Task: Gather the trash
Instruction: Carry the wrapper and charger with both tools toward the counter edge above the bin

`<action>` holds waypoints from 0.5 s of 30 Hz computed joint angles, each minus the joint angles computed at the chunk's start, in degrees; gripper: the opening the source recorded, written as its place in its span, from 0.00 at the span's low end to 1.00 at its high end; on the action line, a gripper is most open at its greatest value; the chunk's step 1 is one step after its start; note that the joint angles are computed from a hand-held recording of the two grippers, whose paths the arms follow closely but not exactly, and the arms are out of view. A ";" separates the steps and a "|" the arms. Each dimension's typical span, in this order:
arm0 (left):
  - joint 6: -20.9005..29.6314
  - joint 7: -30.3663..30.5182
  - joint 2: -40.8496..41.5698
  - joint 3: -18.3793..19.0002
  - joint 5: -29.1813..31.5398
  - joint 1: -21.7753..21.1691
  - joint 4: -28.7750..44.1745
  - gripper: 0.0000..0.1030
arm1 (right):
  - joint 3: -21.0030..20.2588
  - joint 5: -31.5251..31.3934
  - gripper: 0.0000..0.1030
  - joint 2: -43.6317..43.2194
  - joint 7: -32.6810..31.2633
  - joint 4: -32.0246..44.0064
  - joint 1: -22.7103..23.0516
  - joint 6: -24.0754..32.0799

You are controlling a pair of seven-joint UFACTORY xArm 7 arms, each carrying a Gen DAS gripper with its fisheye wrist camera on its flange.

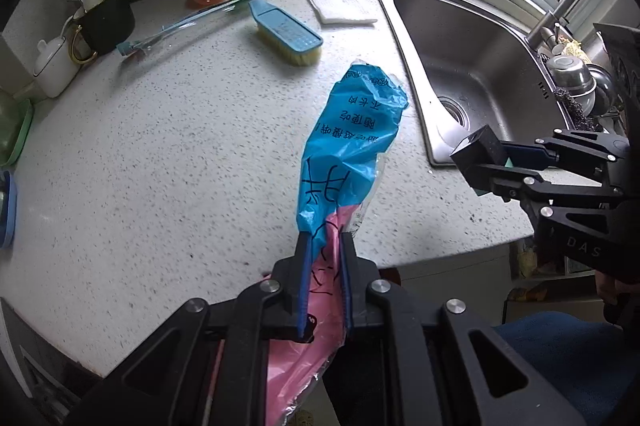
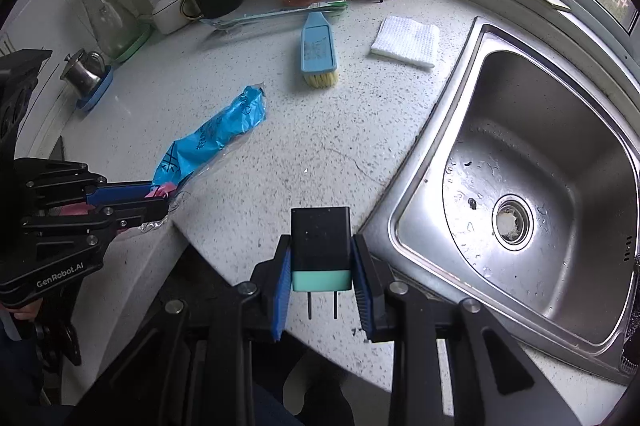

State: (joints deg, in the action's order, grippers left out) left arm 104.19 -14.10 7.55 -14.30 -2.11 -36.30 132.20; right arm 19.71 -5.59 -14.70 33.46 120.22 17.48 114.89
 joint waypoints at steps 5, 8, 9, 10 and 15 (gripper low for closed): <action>-0.85 -7.62 -4.70 -2.48 3.30 -2.94 -5.30 0.11 | 0.27 1.94 0.25 -4.63 -0.26 -2.58 -0.14 0.98; -1.53 -10.88 -7.92 -4.34 4.16 -3.73 -8.62 0.11 | 0.83 3.37 0.25 -7.78 -0.78 -3.98 -0.76 1.66; -1.35 -11.94 -8.68 -5.15 4.64 -4.04 -9.27 0.11 | 0.98 4.06 0.25 -8.83 -0.94 -4.45 -1.01 1.91; -1.00 -12.99 -9.63 -5.96 5.12 -4.35 -9.84 0.11 | 1.16 4.71 0.25 -10.09 -1.06 -5.41 -1.28 1.92; 0.31 -18.33 -13.65 -9.81 5.52 -5.07 -12.91 0.11 | 1.92 8.62 0.25 -14.68 -1.16 -7.63 -2.96 3.65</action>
State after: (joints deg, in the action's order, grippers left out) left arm 104.50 -32.44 -6.09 -24.11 3.42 -41.37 119.30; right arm 21.63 3.03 -29.38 32.30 112.58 14.52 118.54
